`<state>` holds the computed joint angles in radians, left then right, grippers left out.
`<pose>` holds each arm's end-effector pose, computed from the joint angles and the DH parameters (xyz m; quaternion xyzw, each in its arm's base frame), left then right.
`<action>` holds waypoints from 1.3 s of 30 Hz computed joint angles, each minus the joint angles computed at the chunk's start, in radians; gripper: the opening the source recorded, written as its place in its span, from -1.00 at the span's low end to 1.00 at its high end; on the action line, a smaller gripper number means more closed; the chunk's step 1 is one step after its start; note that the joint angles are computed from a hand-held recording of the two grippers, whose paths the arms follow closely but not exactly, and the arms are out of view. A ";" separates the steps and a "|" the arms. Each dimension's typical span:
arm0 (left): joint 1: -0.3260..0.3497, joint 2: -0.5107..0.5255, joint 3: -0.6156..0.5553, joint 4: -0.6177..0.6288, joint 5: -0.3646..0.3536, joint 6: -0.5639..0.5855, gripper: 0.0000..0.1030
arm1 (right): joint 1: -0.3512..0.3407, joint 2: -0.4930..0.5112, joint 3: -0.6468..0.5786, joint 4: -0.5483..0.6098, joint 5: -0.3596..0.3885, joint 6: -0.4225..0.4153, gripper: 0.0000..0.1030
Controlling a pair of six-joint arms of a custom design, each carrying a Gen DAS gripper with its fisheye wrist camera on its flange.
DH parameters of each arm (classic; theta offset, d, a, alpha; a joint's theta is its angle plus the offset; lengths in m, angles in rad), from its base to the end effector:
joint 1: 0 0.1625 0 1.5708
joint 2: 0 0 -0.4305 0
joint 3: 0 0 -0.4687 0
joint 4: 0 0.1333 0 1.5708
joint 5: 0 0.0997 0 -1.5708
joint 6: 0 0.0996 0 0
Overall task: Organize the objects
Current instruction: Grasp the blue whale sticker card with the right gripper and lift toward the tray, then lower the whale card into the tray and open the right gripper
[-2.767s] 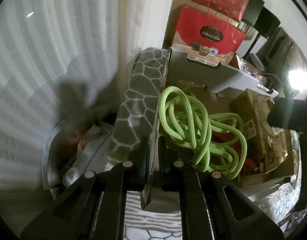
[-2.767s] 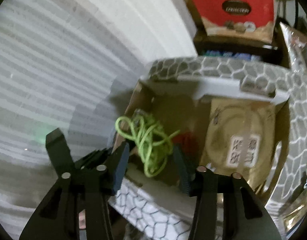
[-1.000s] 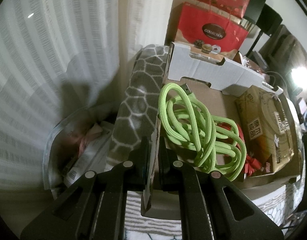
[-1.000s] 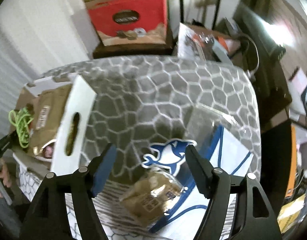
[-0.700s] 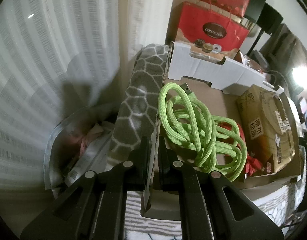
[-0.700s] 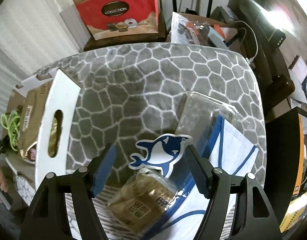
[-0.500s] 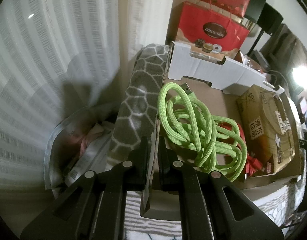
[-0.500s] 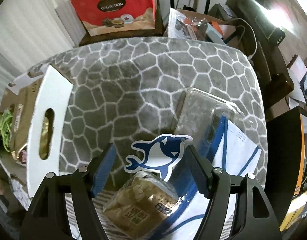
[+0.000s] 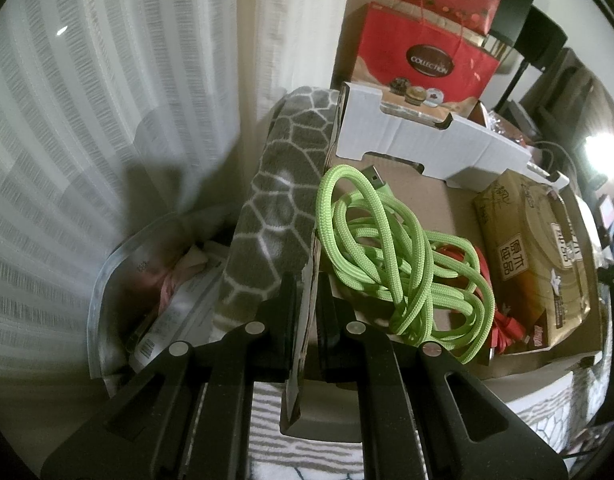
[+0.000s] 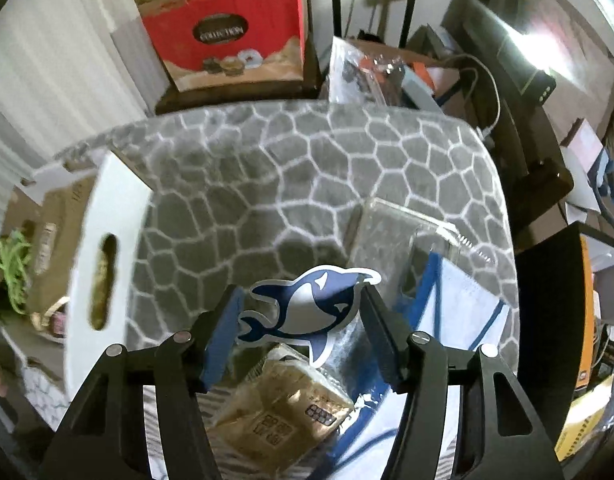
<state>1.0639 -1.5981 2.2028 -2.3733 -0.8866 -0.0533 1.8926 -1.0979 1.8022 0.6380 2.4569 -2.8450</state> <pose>-0.0647 -0.5208 0.2703 0.1785 0.9209 -0.1817 0.2951 0.2020 -0.4285 0.1583 -0.0376 -0.8981 0.2277 0.3744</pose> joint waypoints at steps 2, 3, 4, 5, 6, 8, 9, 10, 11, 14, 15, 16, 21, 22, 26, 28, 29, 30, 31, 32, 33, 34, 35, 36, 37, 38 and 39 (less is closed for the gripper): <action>0.000 0.001 -0.001 -0.002 -0.001 -0.001 -0.85 | 0.024 -0.008 -0.007 -0.006 -0.007 -0.012 0.19; 0.000 0.002 -0.001 -0.001 -0.001 -0.003 -0.85 | 0.038 -0.006 -0.014 -0.006 -0.007 -0.019 0.19; 0.000 0.002 -0.001 0.000 0.000 -0.002 -0.85 | 0.055 0.000 -0.025 -0.002 -0.001 -0.025 0.19; 0.000 0.001 -0.001 0.000 0.001 -0.002 -0.85 | 0.068 0.006 -0.033 0.001 0.001 -0.027 0.19; 0.000 0.001 0.000 -0.001 0.000 -0.002 -0.85 | 0.083 0.010 -0.044 0.003 -0.006 -0.032 0.19; 0.000 0.000 0.000 0.000 -0.001 -0.001 -0.85 | 0.102 0.013 -0.057 0.000 -0.031 -0.043 0.19; 0.000 0.001 0.000 0.000 0.000 -0.002 -0.85 | 0.114 0.015 -0.060 -0.002 -0.050 -0.052 0.19; 0.000 0.001 0.000 0.000 0.000 -0.002 -0.85 | 0.125 0.022 -0.069 -0.001 -0.074 -0.062 0.19; -0.001 0.000 0.000 0.000 0.001 -0.002 -0.85 | 0.136 0.034 -0.082 0.006 -0.093 -0.068 0.19; 0.000 0.000 0.000 0.000 0.000 -0.002 -0.85 | 0.167 0.080 -0.123 0.029 -0.116 -0.082 0.19; 0.001 0.000 0.000 0.000 -0.001 -0.002 -0.85 | 0.173 0.096 -0.136 0.034 -0.119 -0.089 0.19; 0.000 0.001 -0.001 0.000 0.000 -0.002 -0.85 | 0.183 0.119 -0.156 0.044 -0.120 -0.095 0.19; 0.001 0.000 0.000 0.000 -0.002 -0.001 -0.85 | 0.205 0.200 -0.240 0.072 -0.140 -0.116 0.19; 0.002 0.001 -0.002 0.000 -0.003 -0.001 -0.85 | 0.208 0.212 -0.253 0.076 -0.145 -0.121 0.19; 0.004 -0.001 -0.001 0.000 -0.007 0.000 -0.85 | 0.218 0.273 -0.309 0.097 -0.171 -0.139 0.19; 0.006 -0.001 -0.002 0.000 -0.011 -0.002 -0.85 | 0.222 0.303 -0.337 0.106 -0.190 -0.148 0.19; 0.006 -0.002 -0.003 0.001 -0.013 -0.002 -0.85 | 0.224 0.317 -0.350 0.110 -0.197 -0.151 0.19; 0.006 0.000 -0.005 0.002 -0.013 -0.003 -0.85 | 0.225 0.334 -0.364 0.113 -0.206 -0.157 0.19; 0.006 0.000 -0.005 0.002 -0.013 -0.002 -0.85 | 0.227 0.354 -0.381 0.117 -0.217 -0.164 0.19; 0.006 0.000 -0.005 0.002 -0.013 -0.002 -0.85 | 0.228 0.370 -0.394 0.121 -0.226 -0.169 0.19; 0.007 -0.001 -0.005 0.003 -0.015 -0.003 -0.85 | 0.228 0.390 -0.409 0.126 -0.237 -0.175 0.19; 0.007 0.001 -0.006 0.003 -0.014 -0.004 -0.85 | 0.228 0.402 -0.418 0.128 -0.243 -0.179 0.19; 0.006 0.001 -0.006 0.003 -0.014 -0.004 -0.85 | 0.227 0.414 -0.426 0.128 -0.247 -0.183 0.19; 0.007 0.001 -0.006 0.003 -0.013 -0.003 -0.85 | 0.226 0.432 -0.438 0.131 -0.251 -0.185 0.19; 0.007 0.001 -0.006 0.003 -0.014 -0.004 -0.85 | 0.223 0.441 -0.444 0.131 -0.256 -0.187 0.20; 0.007 0.001 -0.006 0.003 -0.015 -0.004 -0.85 | 0.217 0.450 -0.450 0.130 -0.267 -0.186 0.20; 0.007 0.001 -0.006 0.003 -0.014 -0.005 -0.85 | 0.214 0.453 -0.452 0.129 -0.275 -0.183 0.20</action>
